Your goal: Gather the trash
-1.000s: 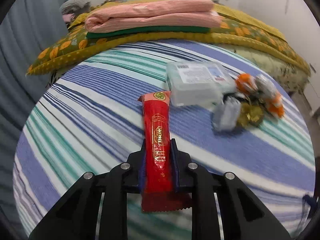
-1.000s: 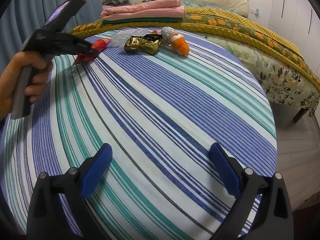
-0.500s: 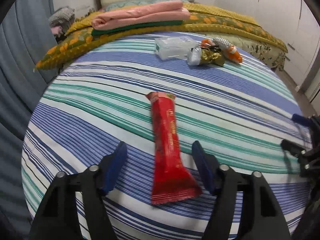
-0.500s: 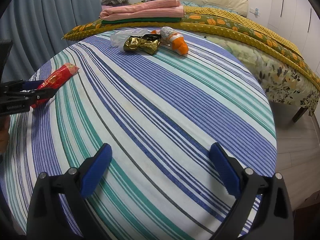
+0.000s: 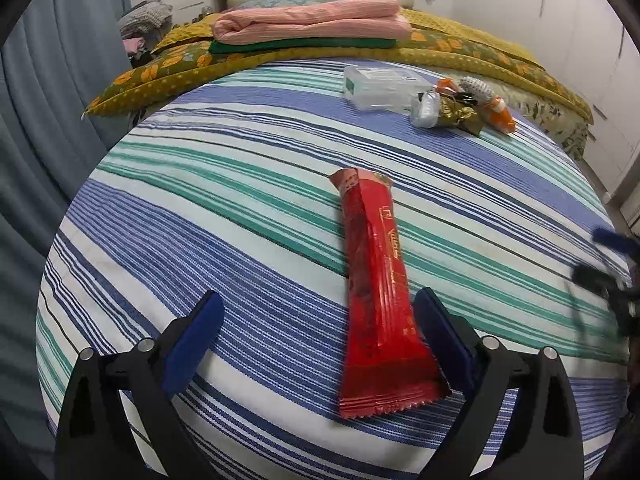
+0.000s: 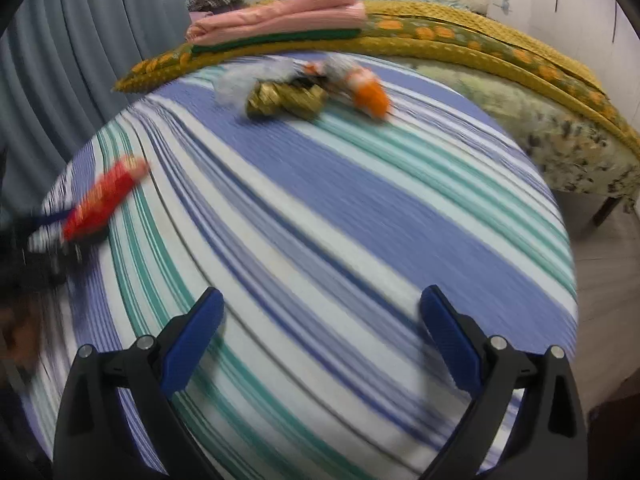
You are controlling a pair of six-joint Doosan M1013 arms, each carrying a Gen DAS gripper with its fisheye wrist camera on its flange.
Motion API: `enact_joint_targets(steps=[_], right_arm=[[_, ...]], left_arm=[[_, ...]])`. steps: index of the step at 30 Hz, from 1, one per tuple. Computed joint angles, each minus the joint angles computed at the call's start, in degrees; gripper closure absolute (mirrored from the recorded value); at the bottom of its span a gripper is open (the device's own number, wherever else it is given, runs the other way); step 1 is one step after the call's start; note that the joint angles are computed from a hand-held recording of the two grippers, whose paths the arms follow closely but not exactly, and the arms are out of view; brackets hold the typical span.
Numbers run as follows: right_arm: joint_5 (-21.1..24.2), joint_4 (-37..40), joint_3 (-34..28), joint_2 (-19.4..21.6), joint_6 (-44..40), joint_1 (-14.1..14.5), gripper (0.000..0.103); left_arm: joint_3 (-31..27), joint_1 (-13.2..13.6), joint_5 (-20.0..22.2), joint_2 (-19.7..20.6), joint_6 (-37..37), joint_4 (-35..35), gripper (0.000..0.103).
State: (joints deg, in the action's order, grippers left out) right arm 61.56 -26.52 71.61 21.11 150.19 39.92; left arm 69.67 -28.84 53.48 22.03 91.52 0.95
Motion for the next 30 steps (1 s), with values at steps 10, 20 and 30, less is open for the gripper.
enact_joint_targets(steps=[10, 20, 30], right_arm=[[3.38, -3.61, -19.82, 13.12, -1.50, -4.60, 0.007], [3.34, 4.04, -20.60, 13.22, -12.36, -5.56, 0.019], [3.22, 13.22, -5.63, 2.10, -32.95, -2.19, 0.014]], left_arm=[[0.00, 0.33, 0.02, 0.06, 0.71, -1.18, 0.007], [0.04, 0.34, 0.07, 0.05, 0.92, -1.54, 0.006], [0.02, 0.34, 0.11, 0.06, 0.90, -1.43, 0.006]])
